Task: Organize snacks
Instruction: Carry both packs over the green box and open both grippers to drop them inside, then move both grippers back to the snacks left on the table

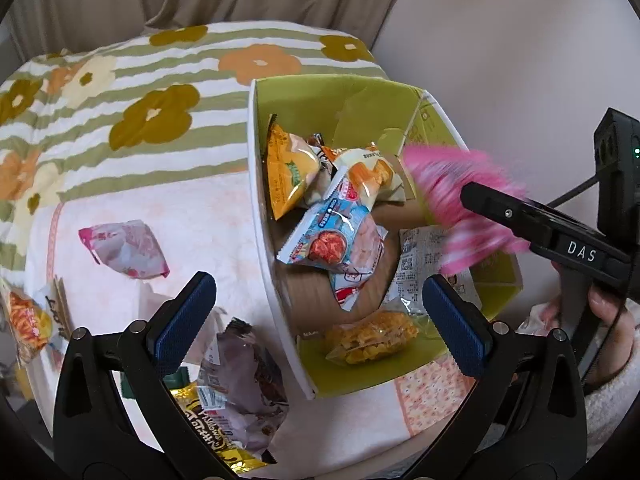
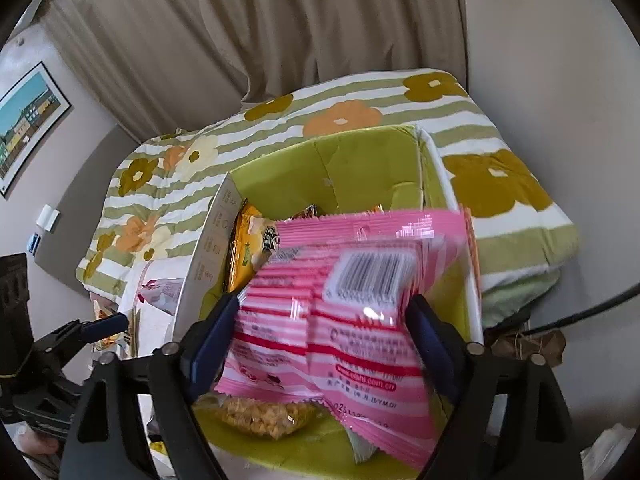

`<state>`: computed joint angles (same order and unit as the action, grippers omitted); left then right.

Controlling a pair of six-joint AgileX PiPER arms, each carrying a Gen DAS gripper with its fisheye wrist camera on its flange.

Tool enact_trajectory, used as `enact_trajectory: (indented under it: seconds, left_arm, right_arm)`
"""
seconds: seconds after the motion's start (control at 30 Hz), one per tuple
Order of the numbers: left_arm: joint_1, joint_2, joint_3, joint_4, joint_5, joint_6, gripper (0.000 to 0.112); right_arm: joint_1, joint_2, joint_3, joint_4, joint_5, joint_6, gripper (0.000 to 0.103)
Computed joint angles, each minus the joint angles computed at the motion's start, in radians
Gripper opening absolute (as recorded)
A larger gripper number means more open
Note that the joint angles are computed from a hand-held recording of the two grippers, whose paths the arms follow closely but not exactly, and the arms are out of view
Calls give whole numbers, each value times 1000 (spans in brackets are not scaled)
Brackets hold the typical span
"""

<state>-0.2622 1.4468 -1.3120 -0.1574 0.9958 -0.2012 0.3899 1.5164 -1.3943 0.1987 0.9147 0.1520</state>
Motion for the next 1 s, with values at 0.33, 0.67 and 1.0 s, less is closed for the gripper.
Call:
enact_trajectory:
  seconds: [0.33, 0.67, 1.0]
  left_arm:
    - [-29, -25, 3, 71, 0, -70, 102]
    - [-132, -133, 7, 298, 52, -280, 102]
    - [-213, -355, 113, 480, 190, -511, 102]
  right_arm:
    - [41, -97, 82, -48, -42, -16, 101]
    - [63, -163, 72, 44, 11, -94, 101]
    - [189, -198, 32, 32, 9, -109, 101]
